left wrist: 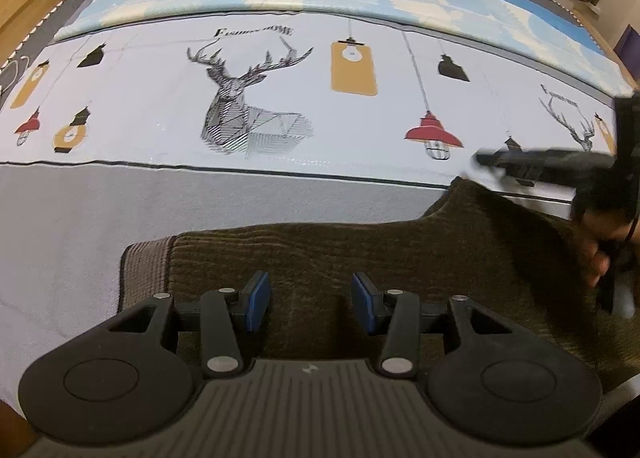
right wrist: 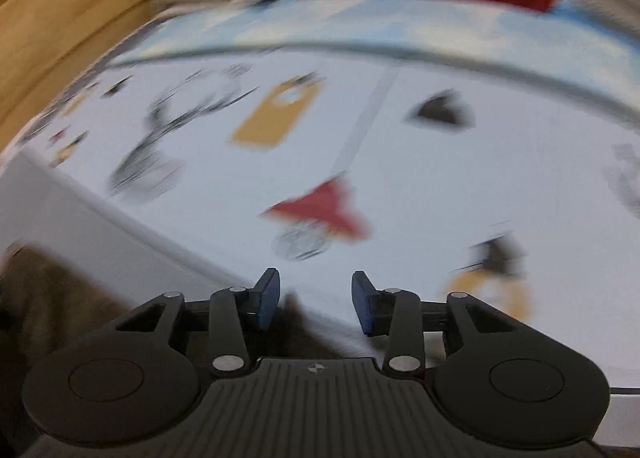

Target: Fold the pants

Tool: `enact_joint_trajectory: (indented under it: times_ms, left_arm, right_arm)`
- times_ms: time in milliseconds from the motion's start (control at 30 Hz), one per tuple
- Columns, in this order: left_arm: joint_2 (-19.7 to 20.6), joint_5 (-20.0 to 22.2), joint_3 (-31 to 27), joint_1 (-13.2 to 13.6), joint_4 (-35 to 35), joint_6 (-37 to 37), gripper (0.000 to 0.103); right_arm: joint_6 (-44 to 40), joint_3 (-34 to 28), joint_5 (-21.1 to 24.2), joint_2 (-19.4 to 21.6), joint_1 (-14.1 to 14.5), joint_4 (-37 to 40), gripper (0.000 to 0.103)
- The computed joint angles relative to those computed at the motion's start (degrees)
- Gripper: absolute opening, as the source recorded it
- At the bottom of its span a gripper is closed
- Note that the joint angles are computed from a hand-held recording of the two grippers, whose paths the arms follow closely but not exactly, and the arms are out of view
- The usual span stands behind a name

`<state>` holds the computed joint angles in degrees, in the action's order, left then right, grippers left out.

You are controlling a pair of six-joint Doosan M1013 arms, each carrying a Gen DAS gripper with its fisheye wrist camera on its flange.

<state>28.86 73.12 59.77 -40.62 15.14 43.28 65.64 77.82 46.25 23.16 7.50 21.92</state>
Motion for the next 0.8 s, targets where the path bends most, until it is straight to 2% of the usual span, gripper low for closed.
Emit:
enact_joint_trajectory:
  times_ms: [100,233,367,467,533,800]
  left_arm:
    - [0.73,-0.39,-1.23,-0.27,-0.23,0.53,0.05]
    - [2.48,-0.37,-3.84,-0.69,-1.01,1.38,0.05]
    - [4.72,-0.89,-7.17,-1.43,-2.11,2.83,0.05]
    - [6.98,-0.47,-10.45,-2.11,-3.43,4.94,0.05]
    - [8.81,0.2,-13.22,-2.55,-4.46,6.92,0.05]
    - [16.12,4.46,-24.54,-3.8,-6.16,11.77,0.05]
  right_arm:
    - [5.61,-0.53,-2.99,-0.96,-2.5,-0.79,0.04]
    - [4.08,-0.98,-1.88,-2.04,-6.78,2.97,0.041]
    - [-6.33,-0.81,4.64,-2.86,-11.22,7.9,0.041]
    - [-14.15,0.55,9.39,-4.05,-14.24,8.41,0.041]
    - [-17.81,1.74,11.0,-4.86,-15.94,7.82,0.041]
    - [-28.73,7.85,6.12,-8.08,-21.05,3.94,0.042]
